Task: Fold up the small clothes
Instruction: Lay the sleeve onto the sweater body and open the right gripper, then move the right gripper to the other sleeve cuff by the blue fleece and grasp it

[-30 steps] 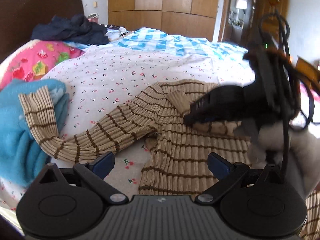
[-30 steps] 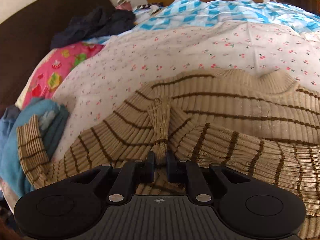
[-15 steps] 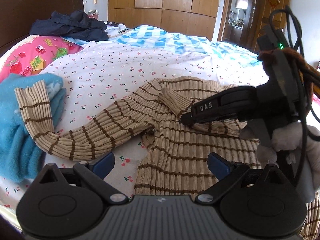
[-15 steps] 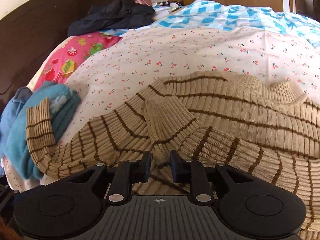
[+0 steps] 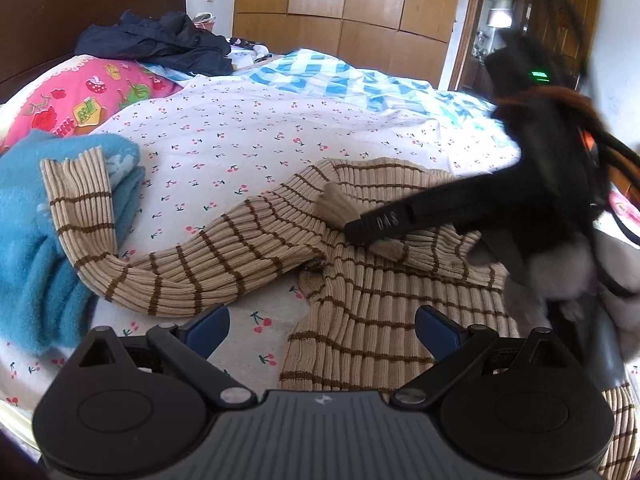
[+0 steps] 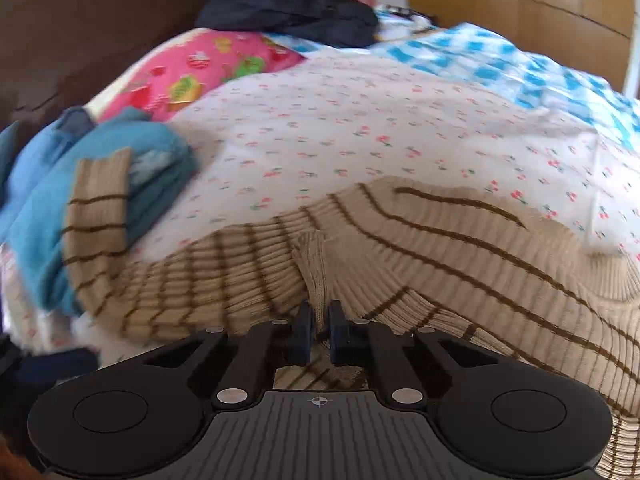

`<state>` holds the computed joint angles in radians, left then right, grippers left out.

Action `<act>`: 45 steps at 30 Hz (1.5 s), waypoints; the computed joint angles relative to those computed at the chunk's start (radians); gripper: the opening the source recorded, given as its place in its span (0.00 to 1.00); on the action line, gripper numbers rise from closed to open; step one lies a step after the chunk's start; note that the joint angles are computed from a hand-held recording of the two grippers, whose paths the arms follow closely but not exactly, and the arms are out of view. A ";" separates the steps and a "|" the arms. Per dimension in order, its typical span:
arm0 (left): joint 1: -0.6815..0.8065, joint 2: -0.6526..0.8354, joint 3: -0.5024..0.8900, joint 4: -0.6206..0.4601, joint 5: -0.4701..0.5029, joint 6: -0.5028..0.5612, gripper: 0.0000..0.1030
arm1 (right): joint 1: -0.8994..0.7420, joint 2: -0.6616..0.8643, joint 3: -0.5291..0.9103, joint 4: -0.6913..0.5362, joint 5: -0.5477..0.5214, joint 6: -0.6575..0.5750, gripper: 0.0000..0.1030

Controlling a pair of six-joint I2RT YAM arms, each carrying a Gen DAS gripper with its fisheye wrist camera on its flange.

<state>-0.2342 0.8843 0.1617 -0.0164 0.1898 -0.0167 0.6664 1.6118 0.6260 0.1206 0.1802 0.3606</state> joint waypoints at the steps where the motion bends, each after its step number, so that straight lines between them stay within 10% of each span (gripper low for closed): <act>1: -0.007 0.001 -0.001 0.000 -0.005 0.002 1.00 | 0.004 -0.006 -0.007 -0.003 0.011 0.007 0.12; 7: -0.104 -0.038 -0.019 0.003 -0.101 0.008 1.00 | -0.071 -0.318 -0.240 0.019 0.029 0.190 0.19; 12: -0.186 -0.006 -0.014 0.020 -0.165 0.013 1.00 | -0.247 -0.802 -0.437 -0.303 0.141 0.276 0.19; 15: -0.241 0.061 0.012 0.062 -0.188 0.000 1.00 | -0.453 -0.783 -0.483 -0.373 0.151 0.218 0.21; 19: -0.337 0.172 0.058 0.169 -0.286 -0.020 1.00 | -0.695 -0.874 -0.556 -0.354 0.013 0.085 0.00; 24: -0.376 0.340 0.127 0.258 -0.350 -0.026 1.00 | -0.610 -0.827 -0.541 -0.339 0.094 0.089 0.01; 29: -0.312 0.267 0.086 0.191 -0.318 -0.019 1.00 | -0.389 -1.032 -0.496 -0.591 0.255 0.230 0.15; 38: 0.043 -0.096 0.016 -0.068 -0.110 0.050 1.00 | -0.039 -0.450 -0.353 -0.375 0.337 0.409 0.21; 45: 0.221 -0.096 0.030 -0.059 0.026 0.009 1.00 | 0.061 -0.415 -0.193 -0.467 0.397 0.376 0.21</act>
<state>-0.0137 0.7883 0.1914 -0.0749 0.2158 -0.0075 0.7270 1.1965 0.4330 -0.3460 0.5769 0.7362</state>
